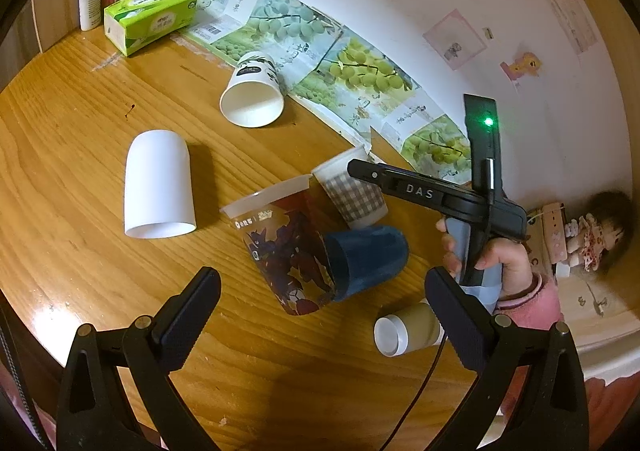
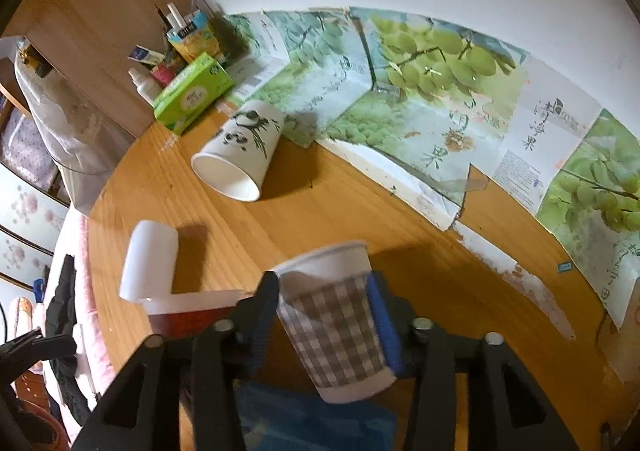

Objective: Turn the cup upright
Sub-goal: 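Close the right gripper on the checkered cup and lift it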

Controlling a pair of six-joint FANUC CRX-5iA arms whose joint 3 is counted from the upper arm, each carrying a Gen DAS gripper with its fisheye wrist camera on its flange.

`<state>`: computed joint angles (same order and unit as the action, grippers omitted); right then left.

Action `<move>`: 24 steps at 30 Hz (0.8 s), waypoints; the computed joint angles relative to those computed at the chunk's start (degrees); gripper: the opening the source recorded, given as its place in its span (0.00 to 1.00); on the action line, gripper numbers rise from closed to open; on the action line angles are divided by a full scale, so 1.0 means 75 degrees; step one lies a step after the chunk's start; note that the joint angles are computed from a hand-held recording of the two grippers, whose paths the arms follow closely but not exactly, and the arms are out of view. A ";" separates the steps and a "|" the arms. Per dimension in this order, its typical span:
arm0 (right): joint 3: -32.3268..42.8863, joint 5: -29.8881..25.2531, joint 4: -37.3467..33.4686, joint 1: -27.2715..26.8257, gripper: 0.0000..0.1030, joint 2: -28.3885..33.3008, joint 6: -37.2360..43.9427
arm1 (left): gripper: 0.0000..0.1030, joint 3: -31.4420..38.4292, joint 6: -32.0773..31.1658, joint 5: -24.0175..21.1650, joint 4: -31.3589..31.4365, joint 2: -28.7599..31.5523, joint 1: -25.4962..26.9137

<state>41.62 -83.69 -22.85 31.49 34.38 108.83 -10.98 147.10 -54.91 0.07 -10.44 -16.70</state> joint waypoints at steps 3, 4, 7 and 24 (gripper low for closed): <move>-0.0049 0.0003 0.0072 0.0007 0.52 -0.0002 -0.0028 | 0.99 0.0069 -0.0032 -0.0053 -0.0003 0.0046 -0.0039; -0.0059 0.0003 0.0125 0.0019 0.54 0.0006 -0.0060 | 0.99 0.0083 -0.0043 -0.0064 -0.0002 0.0055 -0.0050; -0.0066 -0.0046 0.0227 0.0044 0.56 0.0049 -0.0120 | 0.99 0.0134 -0.0033 -0.0151 -0.0032 0.0081 -0.0089; -0.0012 -0.0047 0.0069 0.0077 0.54 0.0195 -0.0460 | 0.99 0.0008 -0.0079 -0.0539 0.0087 -0.0102 -0.0079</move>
